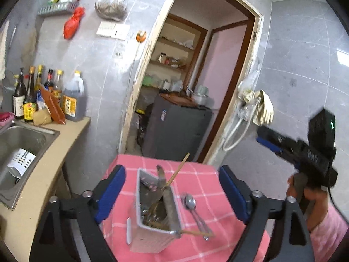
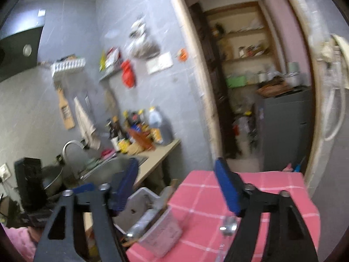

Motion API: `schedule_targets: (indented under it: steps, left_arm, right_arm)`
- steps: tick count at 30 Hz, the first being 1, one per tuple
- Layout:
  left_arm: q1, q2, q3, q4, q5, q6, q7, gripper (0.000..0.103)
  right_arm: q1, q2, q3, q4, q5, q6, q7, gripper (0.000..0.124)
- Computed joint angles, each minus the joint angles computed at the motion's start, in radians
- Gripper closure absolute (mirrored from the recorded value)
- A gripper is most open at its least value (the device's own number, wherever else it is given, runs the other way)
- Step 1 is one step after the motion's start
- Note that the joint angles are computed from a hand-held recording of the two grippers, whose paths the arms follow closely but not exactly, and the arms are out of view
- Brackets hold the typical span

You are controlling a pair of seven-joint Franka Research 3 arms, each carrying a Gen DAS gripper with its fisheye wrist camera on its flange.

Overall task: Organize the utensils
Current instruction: 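Lower the peeler into the basket and open the left tool while the right releases the spoon, then move both open tools back over the silver fork and spoon on the cloth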

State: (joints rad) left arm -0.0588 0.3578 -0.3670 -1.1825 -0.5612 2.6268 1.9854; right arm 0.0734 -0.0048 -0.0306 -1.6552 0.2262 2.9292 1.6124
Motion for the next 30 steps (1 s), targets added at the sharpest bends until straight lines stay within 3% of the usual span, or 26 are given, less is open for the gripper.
schedule_targets:
  steps: [4, 7, 9, 11, 14, 17, 21, 25, 27, 30]
  left_arm:
    - [-0.07, -0.047, 0.039, -0.072, 0.106, 0.116, -0.123, 0.003]
    - [-0.15, -0.085, 0.1, -0.149, 0.282, 0.221, -0.311, 0.0]
    - [-0.184, -0.108, 0.124, -0.199, 0.382, 0.269, -0.412, 0.0]
    - [-0.208, -0.124, 0.132, -0.243, 0.462, 0.308, -0.487, 0.0]
    - [-0.232, -0.125, 0.129, -0.273, 0.56, 0.324, -0.574, 0.0]
    - [-0.254, -0.113, 0.125, -0.291, 0.649, 0.328, -0.644, 0.0]
    - [-0.314, -0.079, 0.167, -0.288, 0.805, 0.327, -0.779, 0.0]
    - [-0.353, -0.041, 0.193, -0.267, 0.919, 0.295, -0.884, 0.0]
    - [-0.357, -0.015, 0.187, -0.247, 0.944, 0.259, -0.9, 0.0]
    - [-0.325, 0.027, 0.132, -0.214, 0.889, 0.201, -0.849, 0.0]
  right_arm:
    - [-0.055, -0.09, 0.006, -0.149, -0.143, 0.123, 0.129, 0.035]
    - [-0.144, -0.142, 0.048, -0.232, -0.268, 0.182, 0.22, 0.025]
    - [-0.179, -0.175, 0.058, -0.284, -0.292, 0.209, 0.222, 0.022]
    - [-0.155, -0.196, 0.024, -0.319, -0.239, 0.217, 0.157, 0.022]
    - [-0.083, -0.228, -0.057, -0.373, -0.128, 0.221, 0.026, 0.022]
    - [0.046, -0.239, -0.183, -0.404, 0.008, 0.226, -0.132, 0.022]
    - [0.29, -0.245, -0.418, -0.418, 0.227, 0.23, -0.377, 0.022]
    - [0.472, -0.234, -0.608, -0.405, 0.422, 0.196, -0.584, 0.022]
    - [0.529, -0.223, -0.675, -0.393, 0.51, 0.164, -0.669, 0.022]
    - [0.558, -0.172, -0.74, -0.353, 0.631, 0.071, -0.765, 0.023]
